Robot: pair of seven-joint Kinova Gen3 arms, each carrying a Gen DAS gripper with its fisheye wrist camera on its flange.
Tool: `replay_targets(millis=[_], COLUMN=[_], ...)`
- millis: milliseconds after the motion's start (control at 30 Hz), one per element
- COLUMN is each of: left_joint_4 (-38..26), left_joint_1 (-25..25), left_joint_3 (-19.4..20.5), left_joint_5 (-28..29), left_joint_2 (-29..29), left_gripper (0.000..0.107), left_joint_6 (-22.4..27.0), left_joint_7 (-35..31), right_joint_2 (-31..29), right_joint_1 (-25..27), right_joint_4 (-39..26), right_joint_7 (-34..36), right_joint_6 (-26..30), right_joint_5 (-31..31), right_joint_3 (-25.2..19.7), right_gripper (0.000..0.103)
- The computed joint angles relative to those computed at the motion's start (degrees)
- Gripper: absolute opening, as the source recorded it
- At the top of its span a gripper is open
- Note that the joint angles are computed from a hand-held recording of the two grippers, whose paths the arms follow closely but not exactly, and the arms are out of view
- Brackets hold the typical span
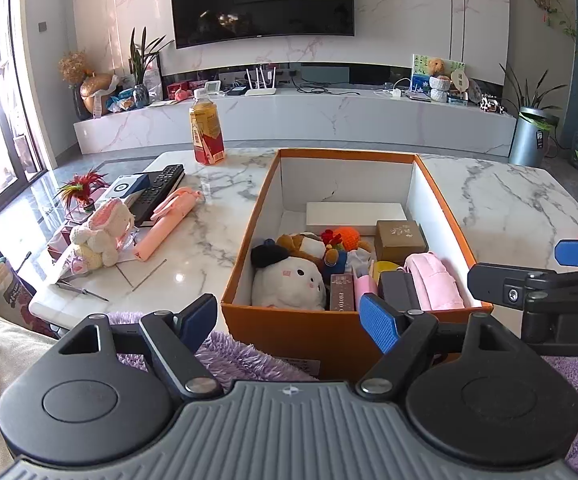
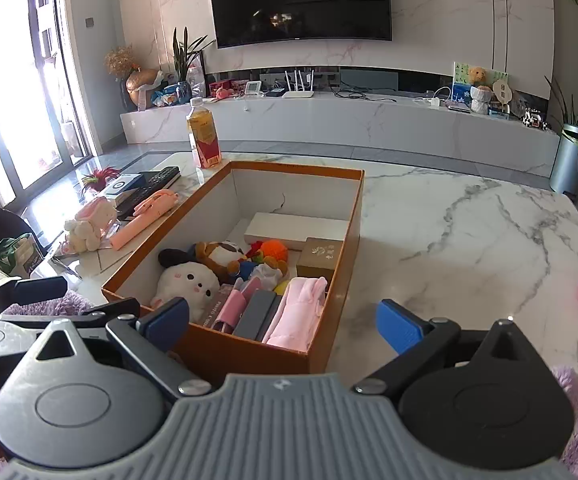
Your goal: Organize objects
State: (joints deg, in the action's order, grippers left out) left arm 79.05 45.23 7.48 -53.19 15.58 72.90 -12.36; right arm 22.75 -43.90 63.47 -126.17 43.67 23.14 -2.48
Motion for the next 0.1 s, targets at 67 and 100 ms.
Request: replay_targets(millis=[67, 100], left_joint_4=[-0.07, -0.04], left_joint_1=[-0.08, -0.09], left_joint_3=[0.03, 0.03], left_joint_5=[0.14, 0.14], left_joint_2=[-0.05, -0.07], left_gripper=[0.093, 0.093], left_joint_6=[-0.06, -0.08], left_joint_7=[-0.16, -0.21], right_joint_2=[-0.11, -0.12], right_joint_1=[0.17, 0.12], right_joint_4=[0.14, 0.15], right_joint_7=[0.04, 0.02], right_joint_6=[-0.18, -0.17], right_joint_5=[-0.28, -0.24], right_joint_3=[-0.11, -0.08], right_gripper=[0.100, 0.100])
